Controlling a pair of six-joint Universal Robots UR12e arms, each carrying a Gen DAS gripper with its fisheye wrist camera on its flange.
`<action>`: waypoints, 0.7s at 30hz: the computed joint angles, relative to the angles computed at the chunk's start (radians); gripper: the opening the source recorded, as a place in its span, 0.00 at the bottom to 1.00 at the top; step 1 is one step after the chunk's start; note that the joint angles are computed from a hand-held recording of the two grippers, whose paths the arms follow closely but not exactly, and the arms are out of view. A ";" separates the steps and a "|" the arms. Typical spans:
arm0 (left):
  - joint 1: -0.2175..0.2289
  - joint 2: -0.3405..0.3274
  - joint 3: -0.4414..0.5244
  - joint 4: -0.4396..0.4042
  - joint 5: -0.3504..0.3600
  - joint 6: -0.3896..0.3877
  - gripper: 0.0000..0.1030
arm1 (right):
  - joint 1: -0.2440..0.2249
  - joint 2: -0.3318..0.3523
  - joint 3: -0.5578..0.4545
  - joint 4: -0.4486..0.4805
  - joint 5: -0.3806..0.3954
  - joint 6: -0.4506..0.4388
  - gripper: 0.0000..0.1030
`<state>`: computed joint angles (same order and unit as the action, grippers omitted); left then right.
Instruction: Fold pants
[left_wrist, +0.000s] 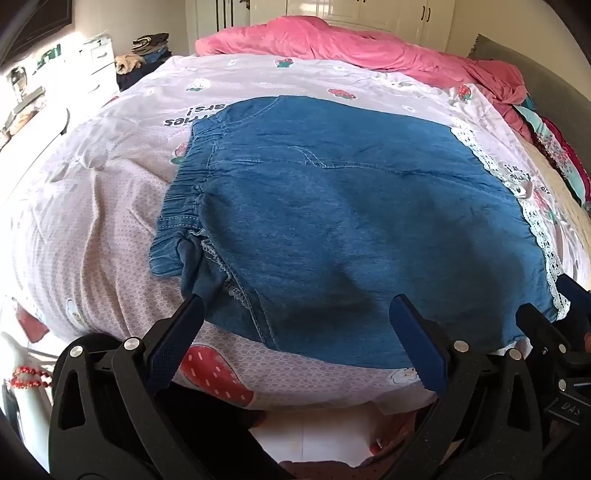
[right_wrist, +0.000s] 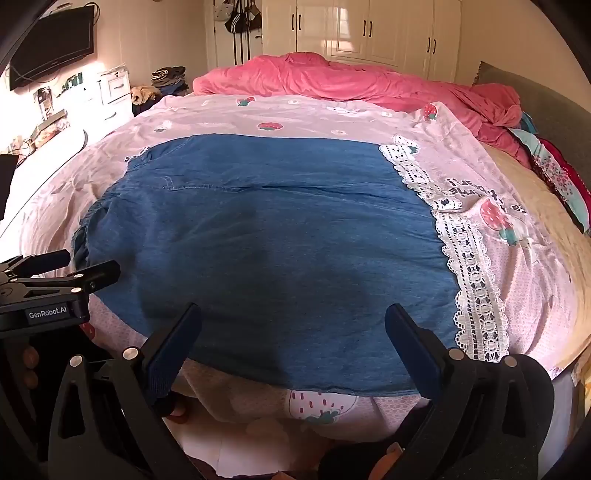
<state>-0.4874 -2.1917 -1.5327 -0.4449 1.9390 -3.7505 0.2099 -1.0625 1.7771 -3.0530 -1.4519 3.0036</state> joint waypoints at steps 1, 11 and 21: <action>0.000 0.001 -0.001 0.001 -0.001 -0.002 0.92 | 0.000 0.000 0.000 0.001 0.002 0.000 0.96; -0.001 -0.002 0.005 -0.005 0.006 0.003 0.92 | -0.003 0.001 0.001 0.002 0.015 0.004 0.96; 0.000 0.003 0.001 0.005 0.008 0.009 0.92 | 0.000 0.001 -0.003 0.011 0.015 0.007 0.96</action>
